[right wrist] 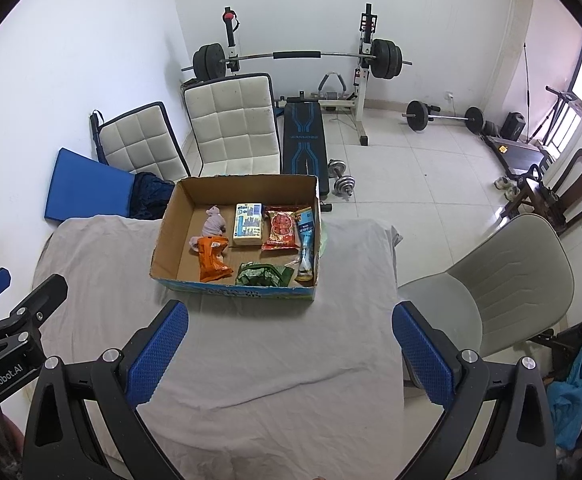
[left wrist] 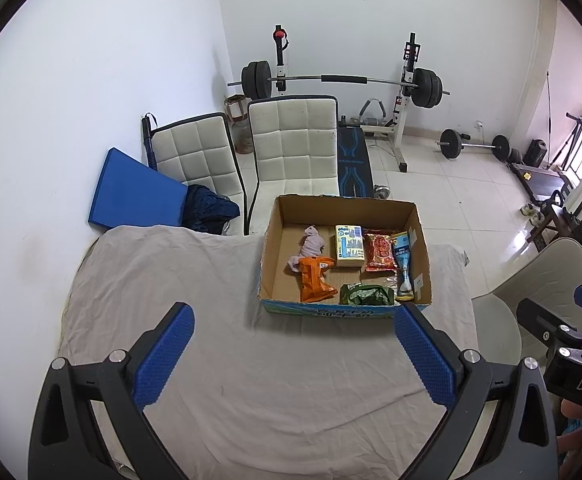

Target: Organize soft objects

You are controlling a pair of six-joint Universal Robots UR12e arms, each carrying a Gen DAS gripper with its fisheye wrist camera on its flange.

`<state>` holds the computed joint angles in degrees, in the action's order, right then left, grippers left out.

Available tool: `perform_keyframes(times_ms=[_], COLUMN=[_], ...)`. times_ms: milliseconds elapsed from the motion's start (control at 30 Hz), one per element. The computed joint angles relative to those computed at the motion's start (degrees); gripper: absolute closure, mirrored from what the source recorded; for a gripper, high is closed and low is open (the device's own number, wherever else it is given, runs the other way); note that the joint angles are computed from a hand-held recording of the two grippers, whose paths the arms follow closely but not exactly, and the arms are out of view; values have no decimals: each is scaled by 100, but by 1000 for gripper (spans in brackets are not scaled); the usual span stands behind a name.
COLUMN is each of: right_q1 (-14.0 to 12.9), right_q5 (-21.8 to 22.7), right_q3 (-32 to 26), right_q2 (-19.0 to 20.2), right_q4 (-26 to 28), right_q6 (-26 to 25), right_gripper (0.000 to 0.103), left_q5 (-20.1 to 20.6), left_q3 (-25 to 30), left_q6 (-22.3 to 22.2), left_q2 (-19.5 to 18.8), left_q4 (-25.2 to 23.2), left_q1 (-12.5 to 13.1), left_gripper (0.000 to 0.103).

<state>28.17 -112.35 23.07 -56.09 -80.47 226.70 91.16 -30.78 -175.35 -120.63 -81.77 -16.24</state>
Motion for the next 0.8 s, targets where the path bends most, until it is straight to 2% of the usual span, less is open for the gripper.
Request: perform_keyframes(times_ms=[200,800], right_q1=[1,7], right_q5=[4,-65], right_q3=[9,-446], right_q2=[-4,203], right_q4=[-9,210], right_q6=[-2,30], right_gripper=[0,0], left_q5=[-4,-119], left_q3=[4,141], left_q6=[1,48], left_q2=[-2,-46], left_q4=[9,40], left_q1=[-5,23], left_gripper=[0,0])
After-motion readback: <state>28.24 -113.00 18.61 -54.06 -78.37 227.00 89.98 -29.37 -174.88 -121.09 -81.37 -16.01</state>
